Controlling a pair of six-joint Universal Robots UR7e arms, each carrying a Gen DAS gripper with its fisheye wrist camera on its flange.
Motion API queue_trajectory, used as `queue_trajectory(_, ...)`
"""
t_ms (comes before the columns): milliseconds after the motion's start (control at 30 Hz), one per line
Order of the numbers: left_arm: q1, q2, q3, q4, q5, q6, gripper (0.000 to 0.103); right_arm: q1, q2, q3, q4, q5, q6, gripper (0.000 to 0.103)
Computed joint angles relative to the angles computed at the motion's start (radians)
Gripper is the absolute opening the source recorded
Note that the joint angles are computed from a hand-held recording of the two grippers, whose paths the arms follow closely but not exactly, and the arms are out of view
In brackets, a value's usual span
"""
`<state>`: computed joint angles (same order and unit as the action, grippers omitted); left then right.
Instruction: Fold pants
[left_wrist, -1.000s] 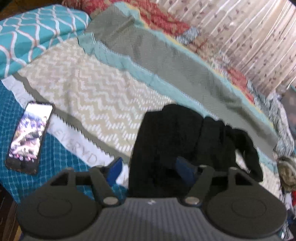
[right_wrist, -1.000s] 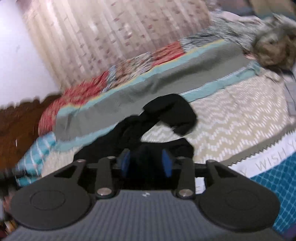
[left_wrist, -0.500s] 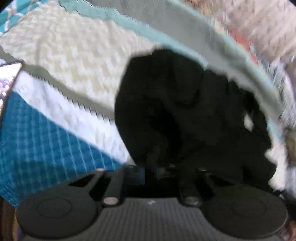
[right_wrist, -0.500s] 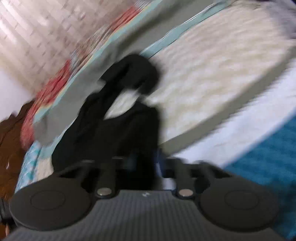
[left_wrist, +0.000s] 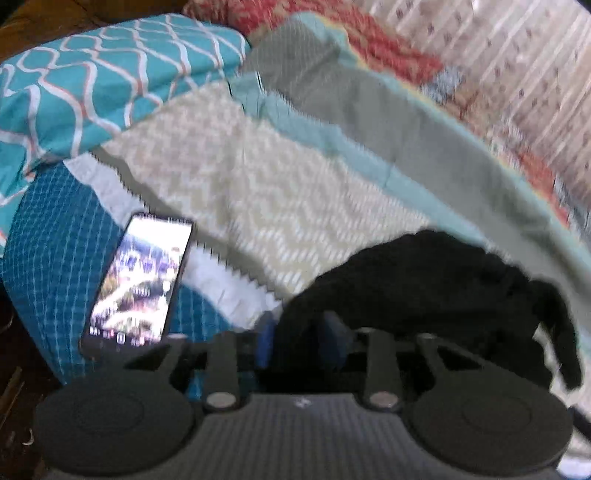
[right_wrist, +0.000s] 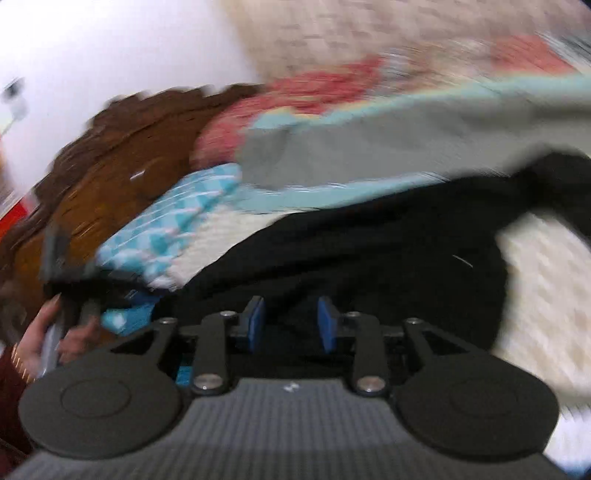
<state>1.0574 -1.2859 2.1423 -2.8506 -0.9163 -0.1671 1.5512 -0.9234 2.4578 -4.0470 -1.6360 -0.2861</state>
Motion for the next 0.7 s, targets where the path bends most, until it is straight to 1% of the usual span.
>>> queue_trajectory(33, 0.01, 0.02, -0.028, 0.034, -0.011, -0.01, 0.044, -0.005, -0.023, 0.001, 0.007, -0.059, 0.049, 0.035)
queue_trajectory(100, 0.024, 0.033, -0.042, 0.075, -0.031, -0.029, 0.046, -0.02, -0.022, -0.016, -0.023, -0.171, 0.13, 0.036)
queue_trajectory(133, 0.033, 0.044, -0.052, 0.084, -0.04, -0.035, 0.048, -0.036, -0.025, -0.022, -0.034, -0.213, 0.169, 0.036)
queue_trajectory(167, 0.035, 0.047, -0.054, 0.092, -0.042, -0.043, 0.05, -0.057, -0.034, -0.027, -0.03, -0.234, 0.209, 0.036)
queue_trajectory(200, 0.036, 0.048, -0.056, 0.1, -0.043, -0.053, 0.05, -0.054, -0.054, -0.047, 0.004, -0.26, 0.257, 0.036)
queue_trajectory(233, 0.034, 0.048, -0.055, 0.104, -0.041, -0.058, 0.05, -0.075, -0.055, -0.063, 0.021, -0.263, 0.299, 0.037)
queue_trajectory(267, 0.033, 0.048, -0.055, 0.108, -0.041, -0.058, 0.049, -0.095, -0.053, -0.083, 0.047, -0.248, 0.343, 0.037)
queue_trajectory(300, 0.032, 0.046, -0.053, 0.113, -0.042, -0.055, 0.048, -0.123, -0.059, -0.106, 0.089, -0.214, 0.37, 0.037)
queue_trajectory(333, 0.035, 0.045, -0.05, 0.115, -0.048, -0.052, 0.044, -0.14, -0.051, -0.127, 0.12, -0.174, 0.407, 0.037)
queue_trajectory(367, 0.036, 0.044, -0.046, 0.115, -0.056, -0.049, 0.037, -0.157, -0.034, -0.149, 0.147, -0.131, 0.44, 0.037)
queue_trajectory(400, 0.034, 0.044, -0.044, 0.115, -0.055, -0.047, 0.033, -0.161, -0.027, -0.17, 0.187, -0.1, 0.467, 0.037)
queue_trajectory(433, 0.029, 0.043, -0.044, 0.121, -0.053, -0.048, 0.024, -0.162, -0.015, -0.192, 0.224, -0.085, 0.485, 0.035)
queue_trajectory(467, 0.026, 0.043, -0.045, 0.123, -0.054, -0.046, 0.017, -0.146, -0.006, -0.214, 0.251, -0.112, 0.489, 0.029)
queue_trajectory(500, 0.021, 0.043, -0.043, 0.121, -0.05, -0.049, 0.015, -0.124, -0.02, -0.197, 0.242, -0.146, 0.486, 0.019)
queue_trajectory(533, 0.016, 0.044, -0.042, 0.116, -0.043, -0.049, 0.01, -0.11, -0.028, -0.185, 0.207, -0.165, 0.485, 0.016)
queue_trajectory(567, 0.009, 0.045, -0.039, 0.108, -0.033, -0.046, 0.01, -0.109, -0.049, -0.164, 0.152, -0.158, 0.486, 0.016)
queue_trajectory(600, 0.005, 0.046, -0.038, 0.099, -0.028, -0.042, 0.01, -0.104, -0.066, -0.133, 0.071, -0.152, 0.48, 0.015)
queue_trajectory(633, 0.003, 0.048, -0.039, 0.098, -0.026, -0.04, 0.01, -0.102, -0.09, -0.097, -0.012, -0.155, 0.456, 0.015)
queue_trajectory(700, 0.001, 0.052, -0.043, 0.104, -0.027, -0.042, 0.01, -0.068, -0.145, -0.05, -0.161, -0.228, 0.381, 0.015)
